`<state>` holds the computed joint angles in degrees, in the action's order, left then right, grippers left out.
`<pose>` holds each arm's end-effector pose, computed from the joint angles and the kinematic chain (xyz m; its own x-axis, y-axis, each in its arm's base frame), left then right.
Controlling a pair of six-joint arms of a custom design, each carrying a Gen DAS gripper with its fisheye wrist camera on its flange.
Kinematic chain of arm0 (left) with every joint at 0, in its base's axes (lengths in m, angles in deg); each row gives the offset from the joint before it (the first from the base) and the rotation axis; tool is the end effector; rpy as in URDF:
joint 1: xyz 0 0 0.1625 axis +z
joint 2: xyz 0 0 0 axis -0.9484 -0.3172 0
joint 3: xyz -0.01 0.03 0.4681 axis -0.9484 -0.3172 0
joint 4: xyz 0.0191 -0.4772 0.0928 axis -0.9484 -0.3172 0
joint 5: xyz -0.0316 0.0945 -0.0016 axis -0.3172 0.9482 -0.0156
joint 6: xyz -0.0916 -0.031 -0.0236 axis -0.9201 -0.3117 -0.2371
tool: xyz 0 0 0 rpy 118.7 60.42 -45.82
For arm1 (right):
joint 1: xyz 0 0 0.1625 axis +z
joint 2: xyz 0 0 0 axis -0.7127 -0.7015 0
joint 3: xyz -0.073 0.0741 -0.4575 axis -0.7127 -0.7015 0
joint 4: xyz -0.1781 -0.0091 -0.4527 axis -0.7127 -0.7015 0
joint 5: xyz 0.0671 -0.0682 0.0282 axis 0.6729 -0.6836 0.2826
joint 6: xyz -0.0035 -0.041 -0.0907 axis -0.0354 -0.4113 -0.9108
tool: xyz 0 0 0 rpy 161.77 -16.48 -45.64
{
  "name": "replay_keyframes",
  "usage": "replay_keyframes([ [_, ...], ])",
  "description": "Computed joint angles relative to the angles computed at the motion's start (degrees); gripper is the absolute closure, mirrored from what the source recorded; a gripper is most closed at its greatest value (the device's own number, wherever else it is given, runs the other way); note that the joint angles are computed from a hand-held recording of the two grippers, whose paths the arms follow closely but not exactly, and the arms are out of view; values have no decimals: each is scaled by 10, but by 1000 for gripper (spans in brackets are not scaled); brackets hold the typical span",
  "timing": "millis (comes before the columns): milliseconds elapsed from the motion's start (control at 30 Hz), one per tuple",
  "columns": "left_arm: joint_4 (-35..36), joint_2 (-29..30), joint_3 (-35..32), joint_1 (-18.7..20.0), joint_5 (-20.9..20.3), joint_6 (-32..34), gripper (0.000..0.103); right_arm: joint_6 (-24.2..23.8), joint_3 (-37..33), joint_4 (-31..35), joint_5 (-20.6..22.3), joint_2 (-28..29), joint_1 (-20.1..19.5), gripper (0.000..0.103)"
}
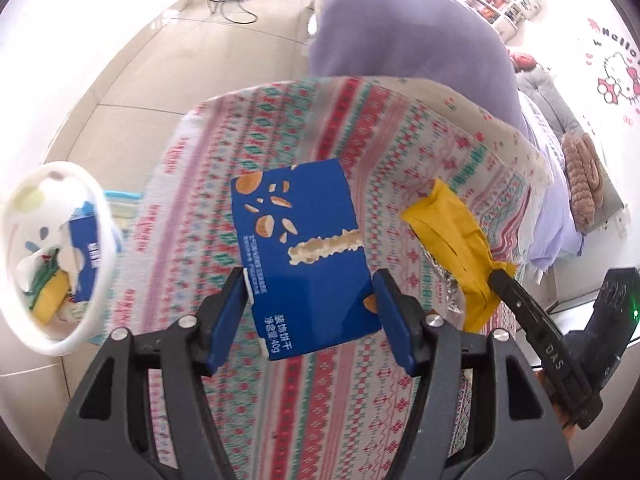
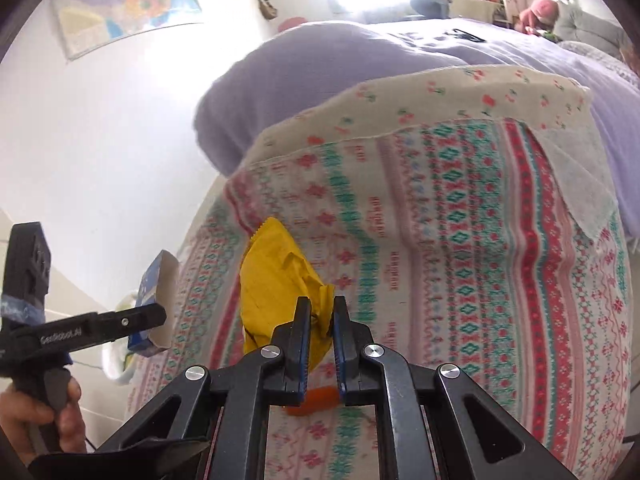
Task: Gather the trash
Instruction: 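Drop the blue box and yellow wrapper into the white bin with both grippers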
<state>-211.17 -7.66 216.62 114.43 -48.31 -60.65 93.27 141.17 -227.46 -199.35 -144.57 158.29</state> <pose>-0.1901 -0.4225 0.2417 -0.9195 0.1315 -0.3704 0.2484 0.9247 -0.2884 0.2425 -0.3888 0.1421 -0.8816 0.0569 0.4686 -0.2673 0.7580 -0.5950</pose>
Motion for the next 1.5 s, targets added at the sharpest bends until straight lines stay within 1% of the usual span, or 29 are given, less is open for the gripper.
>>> replay_keyframes([
  [167,33,-48,1,22,11,-6,38,8,-8,13,16,13,16,92],
  [233,44,-68,0,36,13,-10,38,15,-18,20,22,29,22,92],
  [467,75,-144,-10,109,28,-33,38,31,-57,40,50,94,44,92],
  [500,79,-152,-12,118,32,-38,38,37,-55,47,53,93,52,92],
  [567,86,-166,-14,136,38,-49,38,44,-66,55,58,110,60,92],
  [667,88,-176,-15,156,33,-58,38,58,-82,64,80,131,68,92],
  [800,87,-174,-15,158,37,-57,38,72,-112,68,95,170,80,92],
  [1067,72,-185,-15,173,34,-45,38,131,-185,89,128,250,95,92],
  [1300,68,-186,-18,179,36,-45,37,148,-239,104,114,313,109,89],
  [1333,68,-185,-18,180,36,-45,37,147,-242,101,115,320,109,88],
  [1400,68,-182,-20,184,35,-44,37,148,-248,115,123,330,104,87],
  [1467,68,-181,-21,186,35,-45,37,150,-245,125,136,334,97,87],
  [1500,69,-180,-21,186,36,-47,37,149,-243,126,134,334,96,87],
])
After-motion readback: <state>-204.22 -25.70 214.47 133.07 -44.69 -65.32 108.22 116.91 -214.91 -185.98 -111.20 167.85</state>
